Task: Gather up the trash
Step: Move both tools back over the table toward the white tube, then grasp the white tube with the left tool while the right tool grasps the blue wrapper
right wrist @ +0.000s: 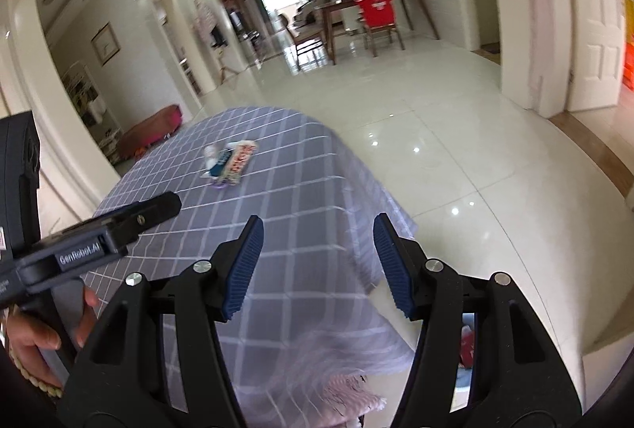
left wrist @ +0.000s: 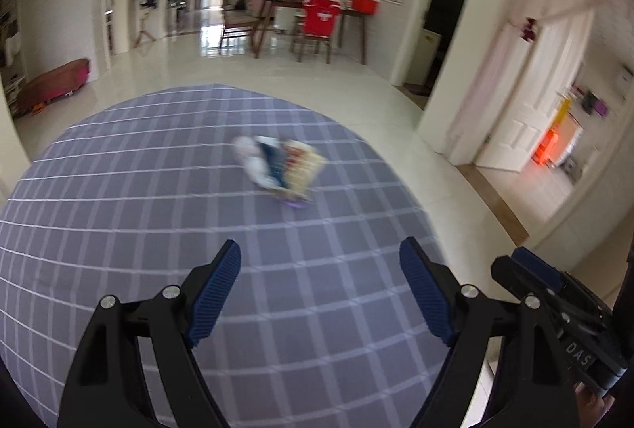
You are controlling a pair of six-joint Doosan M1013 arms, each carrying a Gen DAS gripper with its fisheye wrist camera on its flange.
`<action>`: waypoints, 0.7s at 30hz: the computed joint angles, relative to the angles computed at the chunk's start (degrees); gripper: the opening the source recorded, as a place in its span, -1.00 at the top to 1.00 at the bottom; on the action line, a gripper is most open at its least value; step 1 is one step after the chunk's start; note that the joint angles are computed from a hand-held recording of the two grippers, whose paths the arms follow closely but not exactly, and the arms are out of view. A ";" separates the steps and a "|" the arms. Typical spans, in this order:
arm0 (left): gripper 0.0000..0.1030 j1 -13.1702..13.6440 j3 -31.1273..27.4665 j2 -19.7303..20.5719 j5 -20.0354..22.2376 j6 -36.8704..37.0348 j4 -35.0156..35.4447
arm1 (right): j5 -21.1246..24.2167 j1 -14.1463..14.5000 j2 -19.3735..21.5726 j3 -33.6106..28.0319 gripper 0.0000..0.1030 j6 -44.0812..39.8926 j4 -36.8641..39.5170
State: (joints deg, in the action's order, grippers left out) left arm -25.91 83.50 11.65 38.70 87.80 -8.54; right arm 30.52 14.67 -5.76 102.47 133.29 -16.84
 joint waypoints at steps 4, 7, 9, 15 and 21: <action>-0.57 2.50 -2.68 2.11 1.42 -0.85 -0.08 | 0.41 0.44 3.92 -4.02 -0.12 -4.63 2.68; -0.56 3.83 -6.19 4.72 3.67 0.20 -1.65 | 0.26 0.45 6.32 -6.32 -0.12 -6.74 4.01; -0.55 4.28 -8.04 6.21 4.56 0.53 -2.01 | 0.36 0.23 8.07 -8.08 -0.12 -8.92 5.51; -0.20 4.94 -14.30 11.32 8.85 1.53 -4.54 | 0.63 -0.92 11.22 -11.13 -0.11 -14.65 9.94; -0.01 4.51 -18.01 14.81 10.62 0.51 -4.13 | 0.74 -1.73 12.62 -12.51 -0.11 -17.46 12.48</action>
